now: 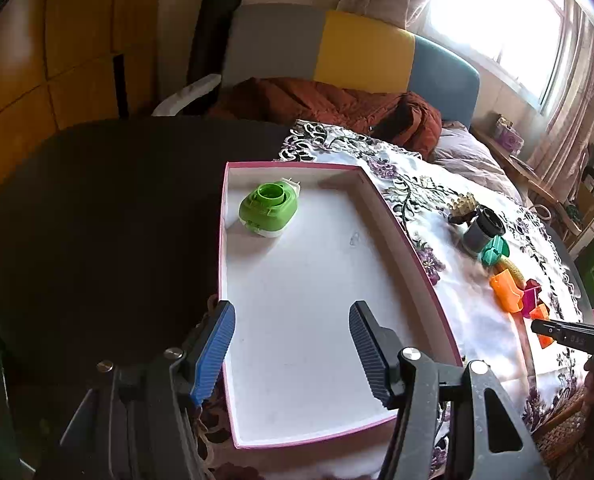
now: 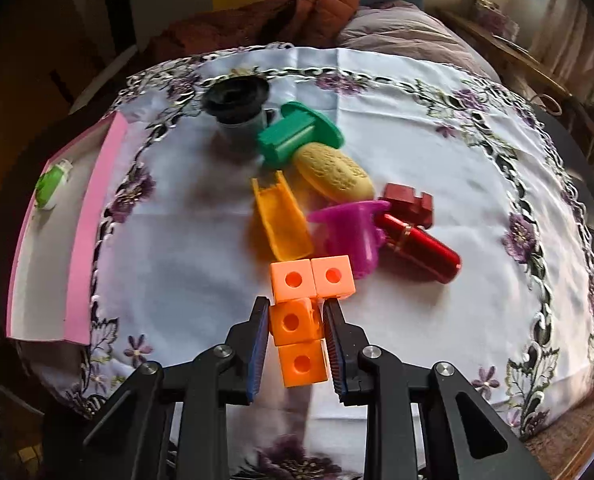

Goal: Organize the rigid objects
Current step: 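Carry the orange cube stack into the tray and open the right tool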

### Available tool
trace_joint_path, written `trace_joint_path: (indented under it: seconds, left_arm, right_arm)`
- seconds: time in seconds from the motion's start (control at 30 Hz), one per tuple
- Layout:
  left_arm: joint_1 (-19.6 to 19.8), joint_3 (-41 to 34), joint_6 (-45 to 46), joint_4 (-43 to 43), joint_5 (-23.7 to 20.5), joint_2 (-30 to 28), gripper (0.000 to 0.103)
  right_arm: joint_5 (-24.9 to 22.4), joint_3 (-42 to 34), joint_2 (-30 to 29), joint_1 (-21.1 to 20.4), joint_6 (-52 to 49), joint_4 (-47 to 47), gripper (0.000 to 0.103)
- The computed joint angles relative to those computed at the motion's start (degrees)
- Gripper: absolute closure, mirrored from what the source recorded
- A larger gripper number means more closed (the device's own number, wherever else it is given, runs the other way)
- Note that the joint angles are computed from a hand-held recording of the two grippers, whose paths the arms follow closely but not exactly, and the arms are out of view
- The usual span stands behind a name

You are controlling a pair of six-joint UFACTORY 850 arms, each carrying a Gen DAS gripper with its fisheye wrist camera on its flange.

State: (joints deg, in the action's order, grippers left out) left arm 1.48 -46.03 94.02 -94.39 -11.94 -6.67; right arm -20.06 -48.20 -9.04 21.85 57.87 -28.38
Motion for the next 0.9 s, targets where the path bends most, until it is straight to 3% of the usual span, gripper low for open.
trace_joint_path:
  seconds: [0.3,0.43,0.67,0.9]
  left_arm:
    - [0.94,0.12,-1.72,1.35,0.03,-0.25,0.043]
    - [1.93,0.55,-0.73,-0.03,-0.28,-0.01,0.043]
    - [4.53,1.33,-0.18,-2.03,0.23,0.47,0.043]
    - [7.6,1.53,-1.51,-2.09,-0.62,0.22,0.043]
  right_arm:
    - [3.26,-3.72,-1.59,2.15,-10.3,7.04,0.076]
    - [4.76,-6.39,-3.43,3.54,-21.36,16.05,0.076]
    - [5.0,-14.86,-9.75,6.33,-53.61,43.41,0.076]
    - [0.08,-28.16,-20.61,9.94,-67.03,52.36,0.076]
